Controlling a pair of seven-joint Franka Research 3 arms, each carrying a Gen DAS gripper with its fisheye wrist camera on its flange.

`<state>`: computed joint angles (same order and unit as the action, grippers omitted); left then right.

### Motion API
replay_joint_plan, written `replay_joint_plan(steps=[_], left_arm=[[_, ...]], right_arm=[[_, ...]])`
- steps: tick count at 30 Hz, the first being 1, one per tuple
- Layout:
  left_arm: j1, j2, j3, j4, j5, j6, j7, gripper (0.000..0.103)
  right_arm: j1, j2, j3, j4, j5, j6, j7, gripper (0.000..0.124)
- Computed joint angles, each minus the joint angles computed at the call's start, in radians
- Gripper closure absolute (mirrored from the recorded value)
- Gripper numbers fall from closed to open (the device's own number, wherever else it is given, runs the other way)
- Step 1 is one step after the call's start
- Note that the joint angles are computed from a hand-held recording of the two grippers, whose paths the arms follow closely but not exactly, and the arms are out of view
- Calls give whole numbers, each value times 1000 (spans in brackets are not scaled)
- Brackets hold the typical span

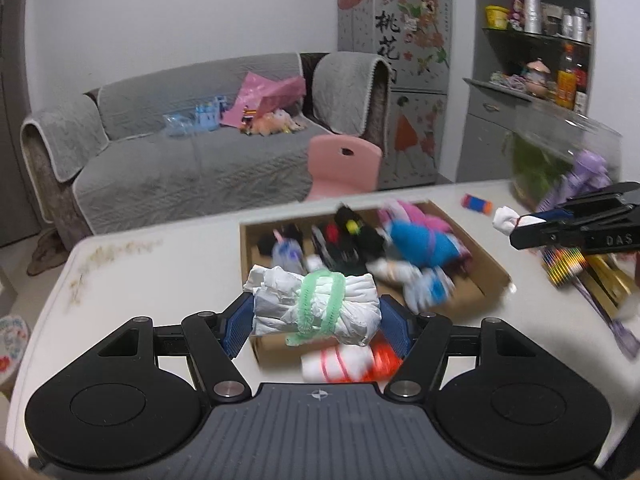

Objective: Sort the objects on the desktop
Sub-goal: 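Carry both white bundles over the cardboard tray and open both tools to drop them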

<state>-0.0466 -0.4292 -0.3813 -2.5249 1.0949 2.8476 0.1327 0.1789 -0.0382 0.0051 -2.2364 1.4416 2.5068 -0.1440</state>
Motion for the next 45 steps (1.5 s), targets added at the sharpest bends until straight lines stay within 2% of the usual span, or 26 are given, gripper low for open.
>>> replay_joint_plan(steps=[3, 7, 10, 14, 19, 24, 34, 36, 38, 43, 45], left_arm=[[38, 92, 3, 94, 48, -15, -3, 31], [36, 212, 55, 198, 77, -28, -23, 31], [19, 309, 91, 278, 100, -55, -37, 31], [-10, 423, 149, 363, 148, -49, -76, 31], [-48, 538, 229, 437, 181, -13, -126, 31], [-74, 622, 283, 490, 178, 22, -117, 31], [-108, 676, 335, 515, 142, 50, -77, 30], [-105, 673, 331, 509, 107, 54, -42, 23], [-112, 670, 336, 507, 117, 73, -40, 16], [-134, 630, 338, 487, 193, 52, -107, 16], [-128, 596, 331, 463, 225, 61, -139, 14]], right_arm=[[13, 65, 18, 91, -7, 31, 37, 106], [25, 152, 49, 208, -54, 73, 99, 106], [28, 217, 72, 284, -99, 99, 147, 106], [27, 332, 98, 415, -208, 136, 253, 106], [28, 452, 122, 530, -373, 205, 366, 106], [33, 540, 133, 591, -515, 261, 463, 106], [-5, 600, 192, 602, -697, 335, 580, 103], [-17, 604, 206, 605, -716, 340, 594, 101], [-41, 594, 235, 591, -708, 353, 579, 99], [-91, 555, 298, 551, -651, 380, 508, 93], [-115, 530, 328, 525, -598, 392, 453, 87]])
